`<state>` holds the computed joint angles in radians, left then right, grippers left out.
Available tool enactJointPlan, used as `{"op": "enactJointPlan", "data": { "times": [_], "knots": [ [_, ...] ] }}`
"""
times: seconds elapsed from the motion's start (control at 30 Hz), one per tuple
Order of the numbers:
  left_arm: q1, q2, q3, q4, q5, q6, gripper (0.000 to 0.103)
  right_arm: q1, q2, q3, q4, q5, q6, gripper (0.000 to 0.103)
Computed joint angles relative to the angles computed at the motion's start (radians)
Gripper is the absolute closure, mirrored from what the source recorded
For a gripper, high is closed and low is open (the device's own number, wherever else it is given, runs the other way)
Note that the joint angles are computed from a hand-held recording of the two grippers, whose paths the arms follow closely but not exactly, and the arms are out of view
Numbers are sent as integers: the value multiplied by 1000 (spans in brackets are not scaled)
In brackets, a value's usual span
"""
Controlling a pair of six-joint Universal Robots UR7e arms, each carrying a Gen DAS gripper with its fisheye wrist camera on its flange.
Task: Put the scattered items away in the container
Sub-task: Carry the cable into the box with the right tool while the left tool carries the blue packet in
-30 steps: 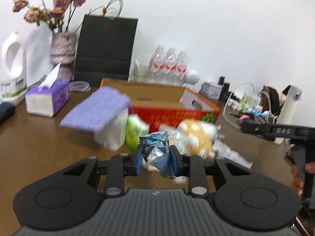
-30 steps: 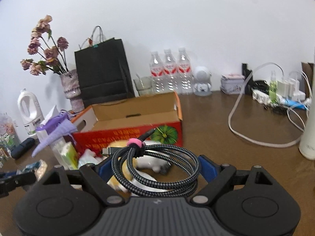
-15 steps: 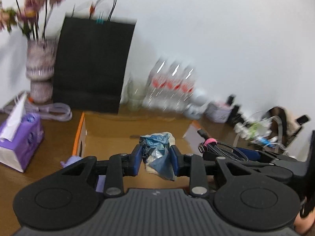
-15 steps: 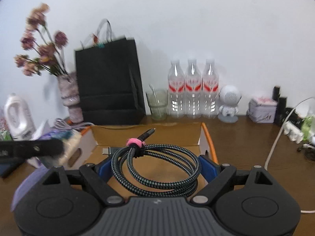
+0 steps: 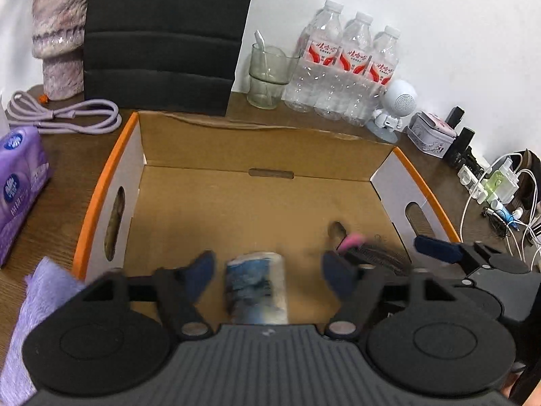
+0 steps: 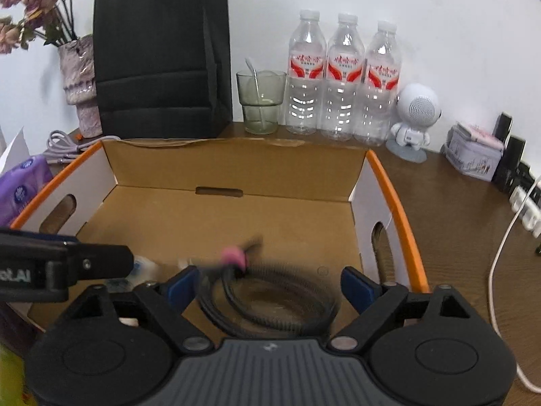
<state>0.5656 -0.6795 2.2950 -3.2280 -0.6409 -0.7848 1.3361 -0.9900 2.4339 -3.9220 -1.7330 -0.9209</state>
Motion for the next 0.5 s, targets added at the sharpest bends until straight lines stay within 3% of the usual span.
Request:
{"op": "enactJointPlan", "data": {
  "times": [0.07,0.23,0.37,0.5],
  "knots": [
    [-13,-12,6,20,9,-23,3,0,-20,10,12,8,-1,0],
    [-69,-43,57,-49,8,-40,0,-11,-104,65,37,53,1,0],
    [-168,-77,145,-128,46,-68,0,-48,-198,141,40,120,-19,0],
    [-314,-133,275,-93,108,-191,0,-149,-327,262,32,252,-82,0]
  ]
}}
